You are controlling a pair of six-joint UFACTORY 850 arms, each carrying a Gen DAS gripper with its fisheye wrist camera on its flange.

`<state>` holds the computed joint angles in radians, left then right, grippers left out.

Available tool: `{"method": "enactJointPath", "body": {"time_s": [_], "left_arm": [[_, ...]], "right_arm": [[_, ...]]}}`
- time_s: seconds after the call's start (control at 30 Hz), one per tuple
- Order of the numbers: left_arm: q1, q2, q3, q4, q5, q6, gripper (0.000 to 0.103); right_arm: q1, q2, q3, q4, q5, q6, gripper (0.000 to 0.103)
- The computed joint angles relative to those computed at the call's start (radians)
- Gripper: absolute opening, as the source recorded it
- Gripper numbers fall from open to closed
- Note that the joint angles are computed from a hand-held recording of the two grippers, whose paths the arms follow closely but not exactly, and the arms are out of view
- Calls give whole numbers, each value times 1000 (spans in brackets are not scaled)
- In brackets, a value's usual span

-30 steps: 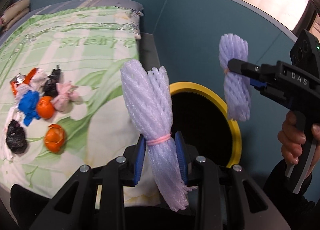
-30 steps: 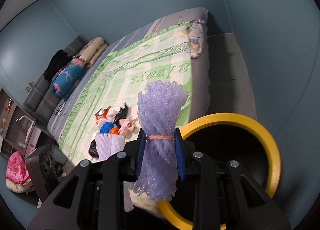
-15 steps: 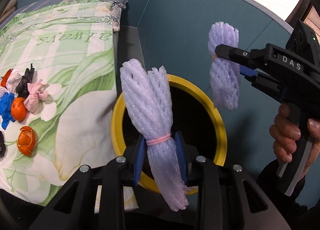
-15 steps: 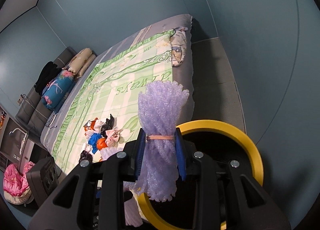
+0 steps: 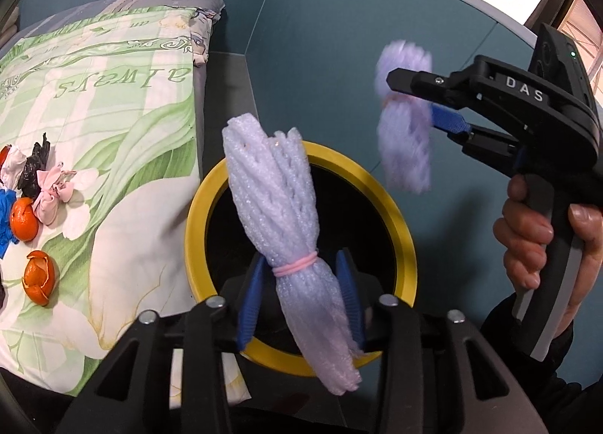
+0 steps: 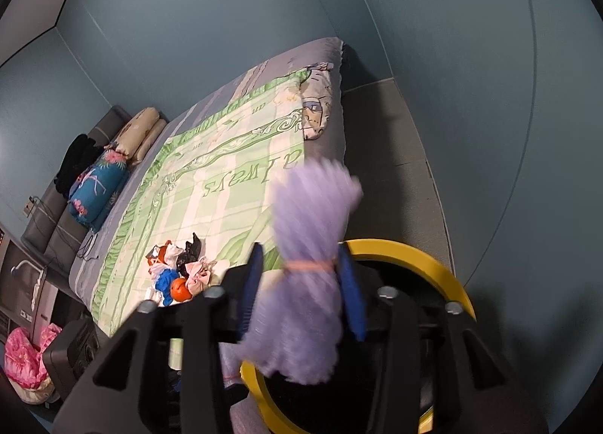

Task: Collect trash
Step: 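Open both tools to drop the foam nets into the bin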

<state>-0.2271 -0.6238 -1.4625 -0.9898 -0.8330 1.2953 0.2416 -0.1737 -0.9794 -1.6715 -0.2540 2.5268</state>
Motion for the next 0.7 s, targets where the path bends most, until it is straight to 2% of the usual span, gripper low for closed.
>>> {"method": "enactJointPath", "body": {"time_s": [0.03, 0.17, 0.23, 0.5, 0.7], "left_arm": [[2, 1, 1, -3, -2, 1, 48], [13, 2, 2, -19, -8, 9, 53], [18, 3, 0, -26, -1, 5, 60], [50, 13, -6, -78, 25, 35, 69], [81, 30, -8, -137, 79, 78, 77]], "right_arm": [[-2, 2, 4, -21, 1, 27, 48], [-6, 10, 14, -41, 1, 52, 48], [-6, 13, 16, -60, -1, 71, 48], [0, 17, 15, -129, -3, 124, 49], [21, -9, -29, -94, 4, 38, 51]]}}
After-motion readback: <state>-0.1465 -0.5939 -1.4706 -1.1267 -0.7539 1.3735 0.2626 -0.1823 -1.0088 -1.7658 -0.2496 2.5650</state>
